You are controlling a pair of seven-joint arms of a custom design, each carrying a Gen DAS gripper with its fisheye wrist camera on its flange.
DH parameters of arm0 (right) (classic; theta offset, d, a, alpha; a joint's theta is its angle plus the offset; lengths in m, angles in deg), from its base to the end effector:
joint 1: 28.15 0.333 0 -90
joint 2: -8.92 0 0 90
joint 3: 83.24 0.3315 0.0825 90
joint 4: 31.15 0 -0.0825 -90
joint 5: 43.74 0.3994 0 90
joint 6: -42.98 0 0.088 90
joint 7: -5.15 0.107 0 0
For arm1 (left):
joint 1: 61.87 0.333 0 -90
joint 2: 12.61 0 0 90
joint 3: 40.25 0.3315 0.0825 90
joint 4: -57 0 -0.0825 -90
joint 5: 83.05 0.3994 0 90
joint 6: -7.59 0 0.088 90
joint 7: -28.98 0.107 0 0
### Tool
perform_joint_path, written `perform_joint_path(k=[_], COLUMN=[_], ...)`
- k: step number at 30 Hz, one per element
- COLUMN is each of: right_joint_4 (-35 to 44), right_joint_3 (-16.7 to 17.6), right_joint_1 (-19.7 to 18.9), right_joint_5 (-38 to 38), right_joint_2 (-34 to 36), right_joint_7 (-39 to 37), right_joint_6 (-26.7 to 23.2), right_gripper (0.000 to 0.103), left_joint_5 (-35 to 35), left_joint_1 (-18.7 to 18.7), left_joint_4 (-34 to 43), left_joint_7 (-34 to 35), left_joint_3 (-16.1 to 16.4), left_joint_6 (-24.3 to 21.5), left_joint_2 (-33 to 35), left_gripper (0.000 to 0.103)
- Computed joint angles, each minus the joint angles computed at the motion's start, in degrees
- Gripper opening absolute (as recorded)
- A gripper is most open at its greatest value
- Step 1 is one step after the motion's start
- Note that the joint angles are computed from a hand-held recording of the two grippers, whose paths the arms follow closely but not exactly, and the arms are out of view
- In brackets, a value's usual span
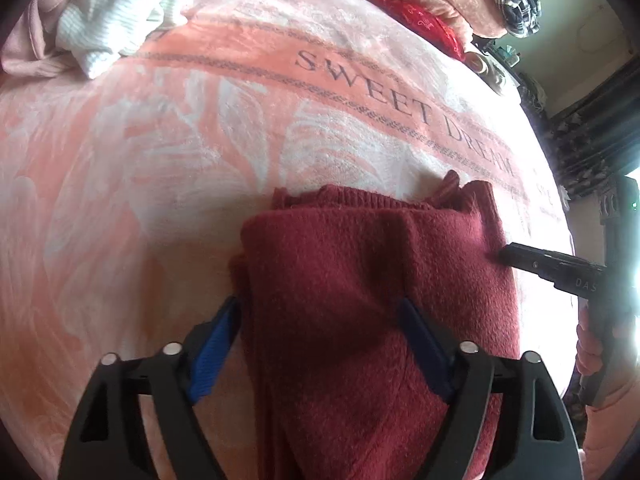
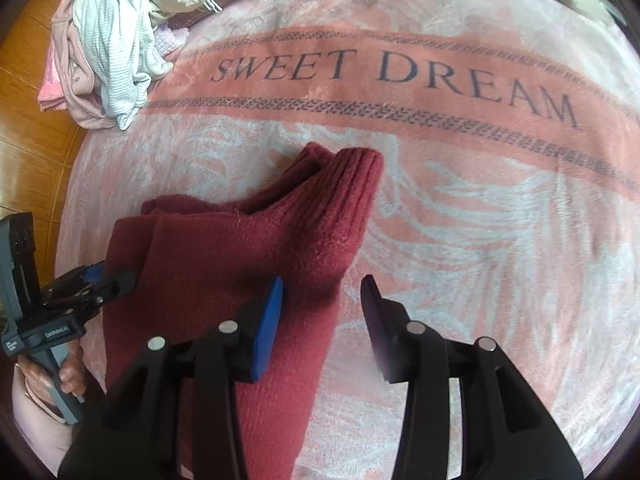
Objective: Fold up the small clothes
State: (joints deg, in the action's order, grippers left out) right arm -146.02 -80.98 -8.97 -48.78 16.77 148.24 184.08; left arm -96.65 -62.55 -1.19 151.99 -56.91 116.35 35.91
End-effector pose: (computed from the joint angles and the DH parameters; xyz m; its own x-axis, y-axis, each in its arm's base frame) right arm 0.5819 0.2278 0.4299 -0.4406 -0.8730 -0.2093 -0.8413 0.4829 -0.2429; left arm 0.7820 -0.1736 0.3730 -0.6445 -0.6830 0.3438 -0.7642 0.5901 -0.2603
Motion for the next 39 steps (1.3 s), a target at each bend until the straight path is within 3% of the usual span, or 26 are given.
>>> perform_joint_path(k=[2,4,7,9,13,23,37,39], right_joint_4=[0.2,-1.28,-2.65,-2.79,-3.15,-7.33,-7.29,-7.02], right_joint_3=[-0.32,0.3,1.05,1.51,2.14,3.88,4.01,4.01], right_joint_1=[1.71,1.98,2.15,2.55,3.3,3.28,3.9,3.92], right_joint_5=[-7.09,-8.49,-9.71,-11.12,-13.67,-9.47,-11.26,-10.77], right_joint_2=[-1.03,-2.16,-2.68,-2.74,-3.2,-5.88,-5.68,-5.65], right_joint_7=[5.0,6.18,7.79,8.4,8.62,3.78,5.93,6.59], right_joint_6=[-3.79,-3.45,-3.01,-3.41,-3.7,3.68,3.65,2.42], right_gripper=[0.044,0.053,0.055,0.057,0.057,0.058,0.058,0.064], left_joint_5=[-0.11,-0.95,-1.53,-1.85,-1.44,-3.93,-4.73,-4.76], left_joint_1=[0.8,1.85,2.55,2.98,2.71,3.99,4.19,4.21], left_joint_4=[-1.66,-5.64,-12.87,-14.49,-14.47,-10.72,-11.38,-10.21], left_joint_7=[0.99,1.43,1.8,3.41,5.09,6.21,8.05,8.36], left_joint_3=[-0.06,-0.11,0.22,-0.14,0.03,-0.1,-0.36,-0.45], left_joint_6=[-0.78,0.36,4.29,3.84,1.5,-2.91,-3.34,-4.32], left_joint_2=[-1.12,-3.5,-7.68,-8.59,-8.49,-5.31,-4.58,-3.84], left_gripper=[0.085,0.09,0.092,0.093,0.093,0.094,0.1,0.1])
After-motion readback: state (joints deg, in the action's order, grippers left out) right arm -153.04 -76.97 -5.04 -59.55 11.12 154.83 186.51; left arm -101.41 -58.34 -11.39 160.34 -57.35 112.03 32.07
